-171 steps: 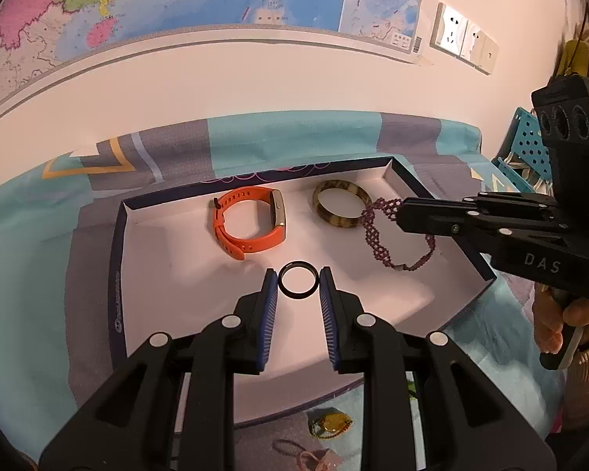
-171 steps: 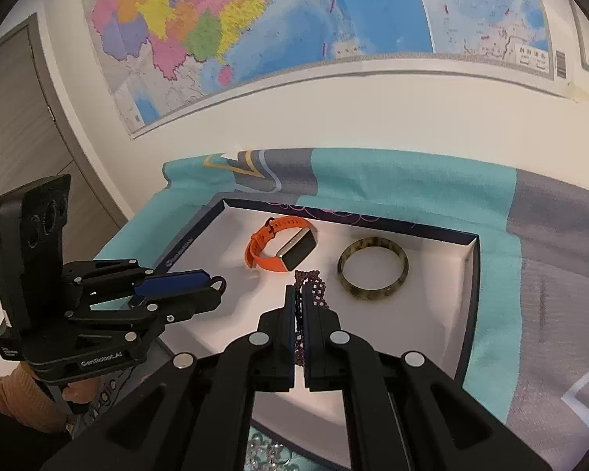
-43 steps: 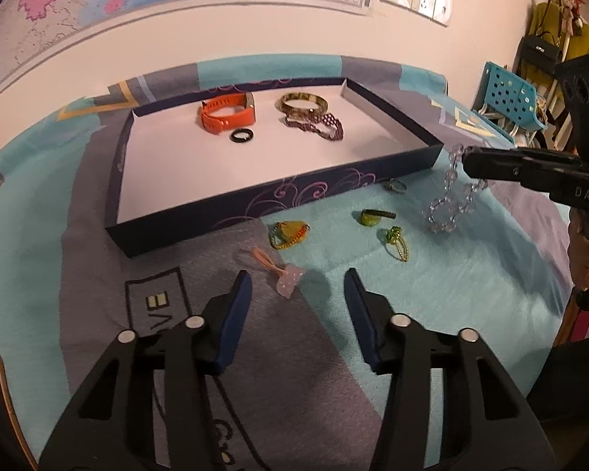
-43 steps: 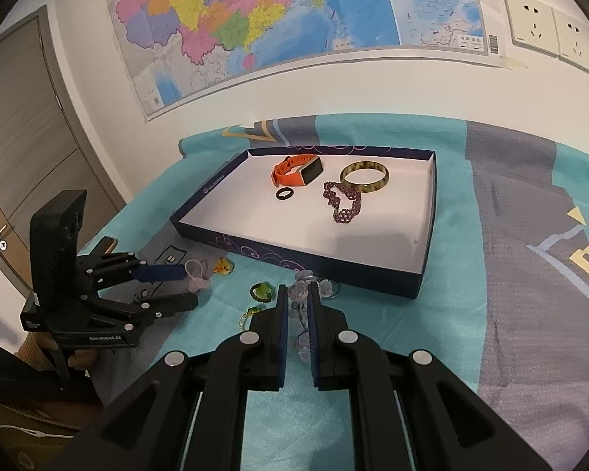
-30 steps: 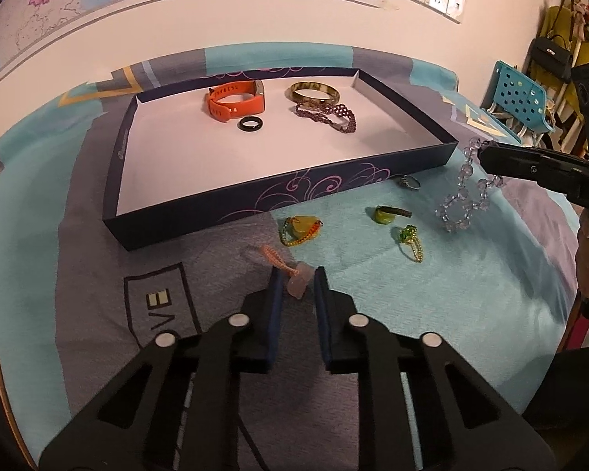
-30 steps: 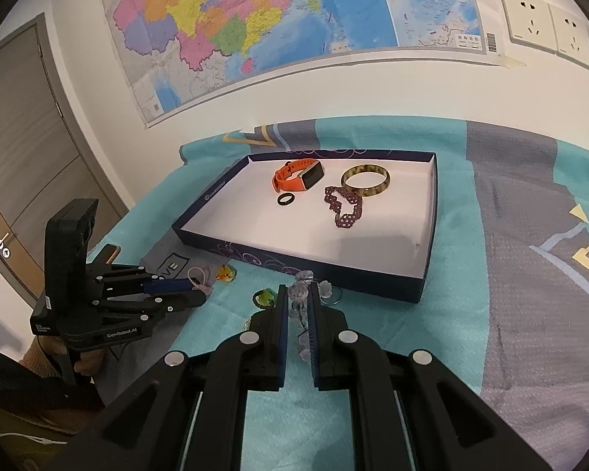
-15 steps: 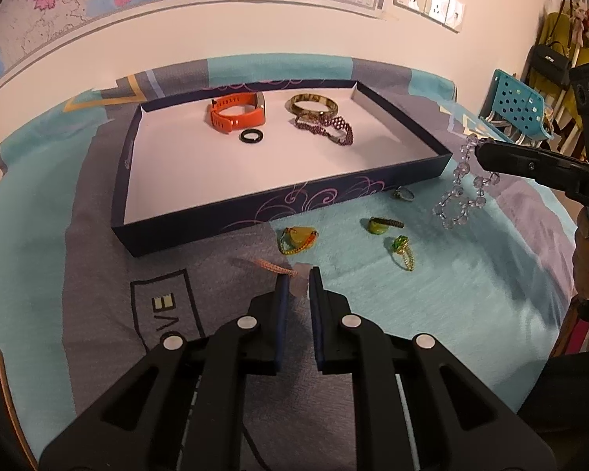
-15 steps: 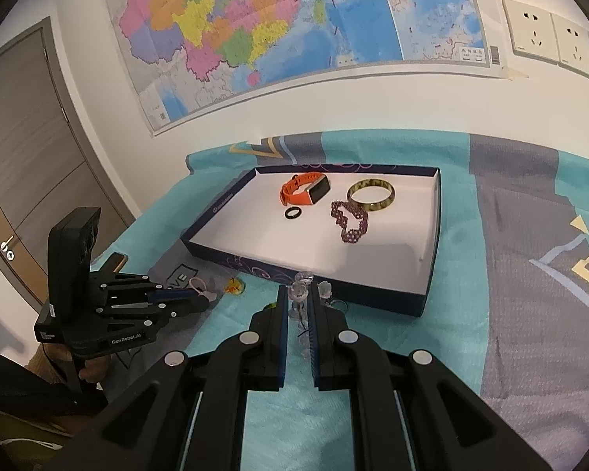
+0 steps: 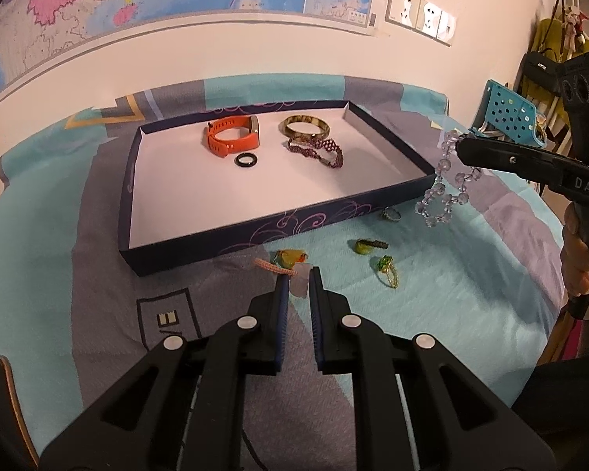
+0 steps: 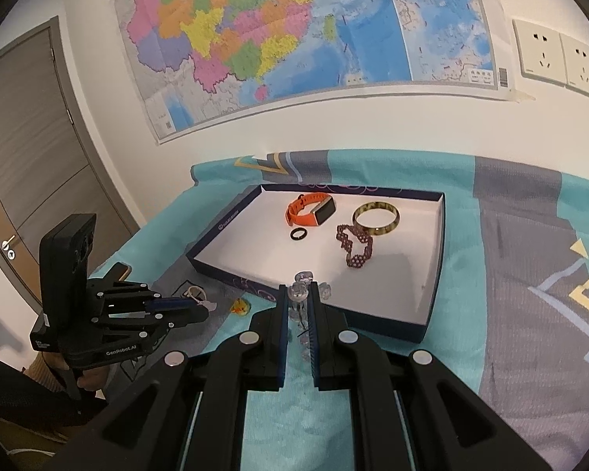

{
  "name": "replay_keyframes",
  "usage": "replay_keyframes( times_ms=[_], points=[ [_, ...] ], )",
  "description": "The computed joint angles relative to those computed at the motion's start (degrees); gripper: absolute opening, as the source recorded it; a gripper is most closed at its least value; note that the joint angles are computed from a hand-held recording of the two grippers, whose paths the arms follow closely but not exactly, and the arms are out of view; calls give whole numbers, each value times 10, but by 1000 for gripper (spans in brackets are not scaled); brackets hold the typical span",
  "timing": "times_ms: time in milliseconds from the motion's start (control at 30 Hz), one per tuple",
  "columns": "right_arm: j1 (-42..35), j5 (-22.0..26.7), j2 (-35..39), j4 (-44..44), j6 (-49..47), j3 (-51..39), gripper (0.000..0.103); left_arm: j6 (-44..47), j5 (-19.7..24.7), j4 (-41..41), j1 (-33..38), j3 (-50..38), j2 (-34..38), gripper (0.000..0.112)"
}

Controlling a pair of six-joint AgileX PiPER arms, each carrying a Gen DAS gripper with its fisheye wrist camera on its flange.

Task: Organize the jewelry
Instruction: 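Grasp the pink pendant with the left tool while the right tool lifts the crystal chain, then carry the crystal chain and pink pendant into the box lid and open both tools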

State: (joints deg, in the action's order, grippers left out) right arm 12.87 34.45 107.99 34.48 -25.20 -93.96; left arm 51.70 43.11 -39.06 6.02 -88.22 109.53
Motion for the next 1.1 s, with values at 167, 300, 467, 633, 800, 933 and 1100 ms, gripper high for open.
replay_keyframes(
  times_ms=[167,300,467,633,800,933,1100],
  points=[
    [2,4,9,-13,8,-25,8,1,3,-4,0,-12,2,11],
    [2,13,27,-21,19,-57,8,-5,7,-4,-3,-30,7,11],
    [1,27,53,-34,35,-101,8,-14,10,4,-6,-59,18,11],
    [-1,38,77,-44,49,-139,8,-31,18,11,-8,-96,37,11],
    [-3,59,106,-57,68,-189,8,-44,21,19,-13,-119,51,11],
    [-4,77,132,-69,84,-231,8,-56,29,24,-14,-139,63,11],
    [-4,102,164,-78,101,-282,8,-78,34,40,-17,-170,82,11]
  ],
)
